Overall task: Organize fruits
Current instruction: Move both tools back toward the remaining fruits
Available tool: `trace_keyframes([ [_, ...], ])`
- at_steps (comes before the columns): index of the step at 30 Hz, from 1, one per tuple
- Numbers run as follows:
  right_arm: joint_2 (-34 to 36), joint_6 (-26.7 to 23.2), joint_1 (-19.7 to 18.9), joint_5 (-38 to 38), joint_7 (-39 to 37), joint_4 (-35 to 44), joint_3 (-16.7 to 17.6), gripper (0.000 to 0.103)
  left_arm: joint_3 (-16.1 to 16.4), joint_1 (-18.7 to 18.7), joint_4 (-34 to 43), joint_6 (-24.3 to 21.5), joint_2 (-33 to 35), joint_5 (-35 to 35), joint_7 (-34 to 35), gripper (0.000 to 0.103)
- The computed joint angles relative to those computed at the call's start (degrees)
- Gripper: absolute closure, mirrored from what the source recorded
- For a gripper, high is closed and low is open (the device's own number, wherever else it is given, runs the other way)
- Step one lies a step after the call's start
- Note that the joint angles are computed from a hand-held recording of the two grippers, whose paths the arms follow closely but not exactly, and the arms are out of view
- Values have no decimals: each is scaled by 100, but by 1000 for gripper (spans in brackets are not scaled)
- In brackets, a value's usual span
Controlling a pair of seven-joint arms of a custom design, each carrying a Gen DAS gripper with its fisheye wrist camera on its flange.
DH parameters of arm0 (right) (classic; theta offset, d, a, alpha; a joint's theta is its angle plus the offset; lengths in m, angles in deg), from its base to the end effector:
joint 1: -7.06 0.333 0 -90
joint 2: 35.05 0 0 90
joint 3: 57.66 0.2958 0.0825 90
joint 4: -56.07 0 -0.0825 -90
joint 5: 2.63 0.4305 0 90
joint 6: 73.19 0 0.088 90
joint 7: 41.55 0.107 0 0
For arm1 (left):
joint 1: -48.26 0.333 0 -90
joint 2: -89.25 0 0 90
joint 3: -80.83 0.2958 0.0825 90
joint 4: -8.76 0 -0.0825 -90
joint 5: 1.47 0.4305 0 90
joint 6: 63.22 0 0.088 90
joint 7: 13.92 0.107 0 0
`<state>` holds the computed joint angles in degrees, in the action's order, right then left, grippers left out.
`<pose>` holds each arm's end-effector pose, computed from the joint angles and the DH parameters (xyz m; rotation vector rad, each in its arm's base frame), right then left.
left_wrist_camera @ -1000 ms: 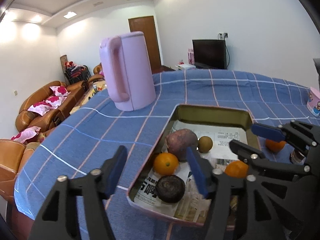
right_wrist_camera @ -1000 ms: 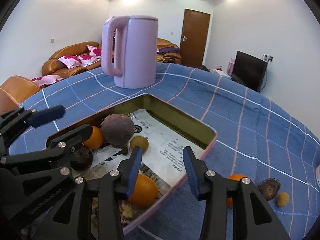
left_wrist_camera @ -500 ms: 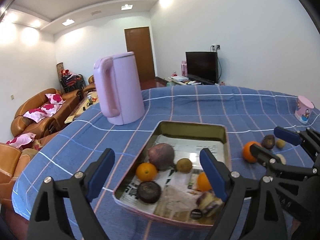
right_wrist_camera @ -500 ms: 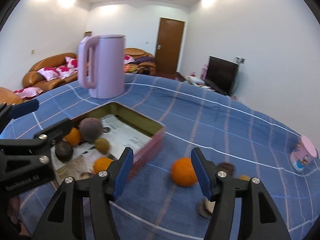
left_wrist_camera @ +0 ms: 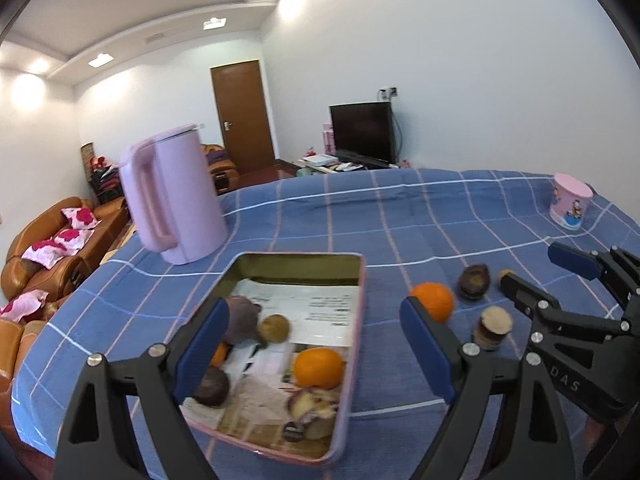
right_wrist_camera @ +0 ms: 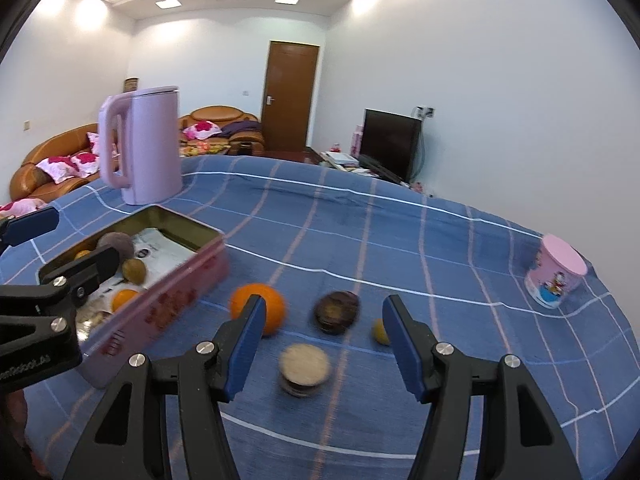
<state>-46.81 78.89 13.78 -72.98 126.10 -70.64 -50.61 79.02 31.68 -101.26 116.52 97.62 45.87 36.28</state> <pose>0.5497 0.1639 0.4822 -1.5253 1.7887 -1.1496 0.6113 -0.2701 0.4830 -1.2004 1.9077 -1.0331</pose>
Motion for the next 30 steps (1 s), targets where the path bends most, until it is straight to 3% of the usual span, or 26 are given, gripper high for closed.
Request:
trace_keyframes([
  [11,-377,-116,-207,114,38,-436,4,41,-90,-260,247,-146,205,-37,228,13],
  [21,-572,-160,-392,226,67,-655,28,41,-214,-386,439,-372,412,-533,862,13],
  [27,-453,534,-411,741,-425,-643,-99,41,154,-548,598,-480,454,-116,257,13],
  [30,-270,1090,-360,1429,-1024,-599,-208,41,116,-396,646,-544,467,-153,134,13],
])
